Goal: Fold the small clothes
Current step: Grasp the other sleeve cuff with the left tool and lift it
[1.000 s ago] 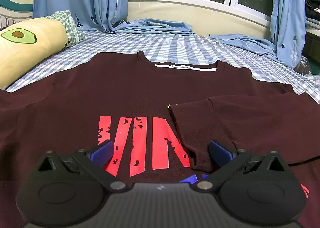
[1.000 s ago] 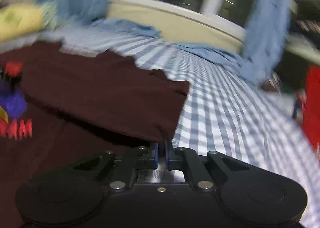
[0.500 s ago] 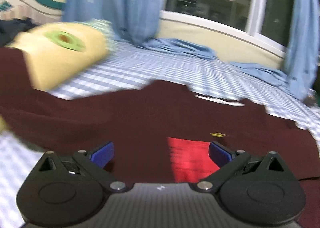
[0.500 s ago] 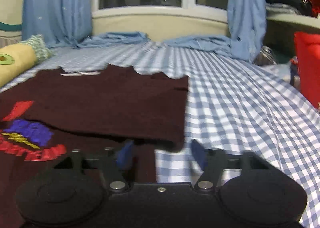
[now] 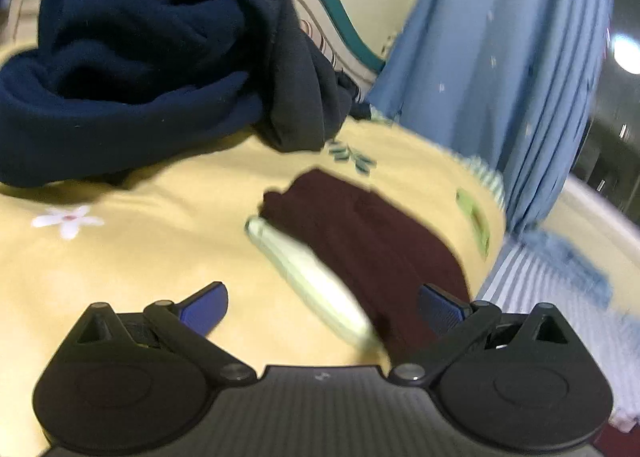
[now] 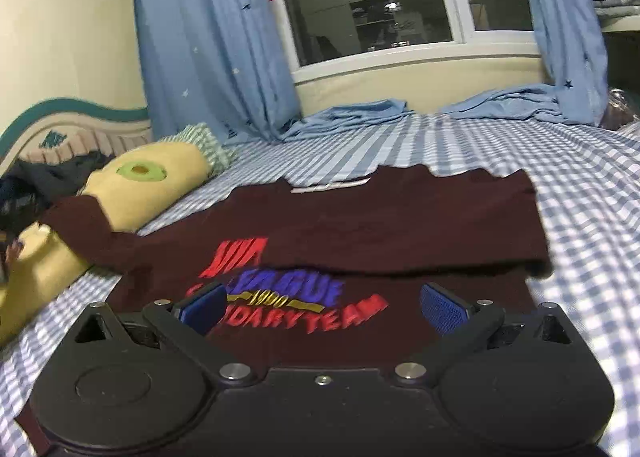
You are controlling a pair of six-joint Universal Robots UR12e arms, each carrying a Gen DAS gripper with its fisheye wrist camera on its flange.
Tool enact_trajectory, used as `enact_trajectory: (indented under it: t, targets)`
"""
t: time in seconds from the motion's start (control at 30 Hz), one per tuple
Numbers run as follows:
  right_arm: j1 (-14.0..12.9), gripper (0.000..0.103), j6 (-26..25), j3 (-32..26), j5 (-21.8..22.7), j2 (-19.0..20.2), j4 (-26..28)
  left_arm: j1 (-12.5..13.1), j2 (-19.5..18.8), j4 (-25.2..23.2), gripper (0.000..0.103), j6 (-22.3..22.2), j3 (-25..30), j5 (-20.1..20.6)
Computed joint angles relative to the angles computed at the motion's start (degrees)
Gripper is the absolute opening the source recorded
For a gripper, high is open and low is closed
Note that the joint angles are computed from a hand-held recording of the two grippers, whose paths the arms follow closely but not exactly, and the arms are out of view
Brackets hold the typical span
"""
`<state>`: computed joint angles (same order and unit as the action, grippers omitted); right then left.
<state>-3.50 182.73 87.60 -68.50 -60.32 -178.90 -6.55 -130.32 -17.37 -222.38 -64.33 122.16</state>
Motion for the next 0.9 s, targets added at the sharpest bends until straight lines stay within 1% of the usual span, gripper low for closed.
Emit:
enact_trajectory:
  t: [0.07, 0.1, 0.2, 0.27, 0.3, 0.33, 0.37, 0.4, 0.43, 0.47, 0.5, 0.53, 0.6, 0.67, 0.8, 0.83, 0.87, 0.9]
  targets:
    - [0.9, 0.103, -0.9, 0.9, -0.9, -0.4, 0.2, 0.9, -0.6, 2.5, 0.102, 0.3, 0.6, -1.1]
    - [1.1, 0.103, -1.3, 1.2, -1.0, -0.5, 0.2, 1.2, -0.9, 2.5, 0.102, 0.3, 1.3, -1.5]
    - [1.8, 0.103, -0.5, 1.6, -2.1, -0.6, 1.0, 1.6, -1.9, -0.8, 0.101, -1.9, 3.2, -0.1]
    - [1.9, 0.103, 0.6, 1.8, -1.7, -0.6, 1.5, 1.4, -2.7, -3.1, 0.084, -3.3, 4.6, 2.8]
    - [1.7, 0.103, 0.9, 1.8, -1.5, -0.5, 1.7, 1.4, -3.2, -3.9, 0.069, -3.8, 5.3, 3.1]
    - [1.8, 0.103, 1.1, 1.7, -1.7, -0.5, 1.9, 1.6, -3.4, -3.4, 0.058, -4.3, 5.4, 2.5]
    - [1.9, 0.103, 1.1, 1.7, -1.9, -0.6, 2.0, 1.6, -3.5, -1.8, 0.051, -4.4, 5.3, 1.6]
    - [1.8, 0.103, 1.0, 1.8, -1.9, -0.6, 2.0, 1.8, -3.6, 0.0, 0.039, -4.4, 5.2, 0.5]
    - [1.8, 0.103, 1.0, 1.8, -2.0, -0.6, 1.8, 1.8, -3.8, 0.9, 0.026, -4.4, 5.2, 0.2]
    - [1.7, 0.103, 1.0, 1.9, -2.0, -0.7, 1.6, 1.8, -4.1, 2.3, 0.018, -3.7, 5.5, -0.1]
    - [1.6, 0.103, 0.9, 2.0, -1.9, -0.7, 1.4, 1.6, -4.3, 4.0, 0.017, -2.5, 5.5, 0.0]
    - [1.5, 0.103, 0.8, 2.0, -1.8, -0.8, 1.2, 1.2, -4.6, 6.3, 0.017, -0.6, 5.8, 1.2]
    - [1.4, 0.103, 0.8, 2.3, -2.0, -0.9, 0.8, 0.4, -5.5, 11.9, 0.016, 5.0, 6.5, 2.6]
    - [1.3, 0.103, 1.1, 2.4, -2.1, -1.0, 0.6, -0.5, -6.2, 14.8, 0.016, 9.2, 7.7, 5.3]
    - [0.7, 0.103, 1.9, 3.0, -1.4, -1.3, 0.2, -2.3, -7.4, 18.8, 0.016, 16.4, 9.4, 10.8]
    - [0.7, 0.103, 1.8, 3.1, -1.3, -1.4, 0.2, -2.6, -7.8, 19.9, 0.016, 18.9, 9.8, 11.6]
    - [0.6, 0.103, 1.7, 3.1, -1.3, -1.5, 0.3, -2.7, -7.9, 20.2, 0.016, 19.9, 10.0, 11.7]
    - [0.6, 0.103, 1.8, 3.1, -1.4, -1.4, 0.3, -2.7, -7.8, 20.1, 0.016, 19.5, 9.7, 11.1]
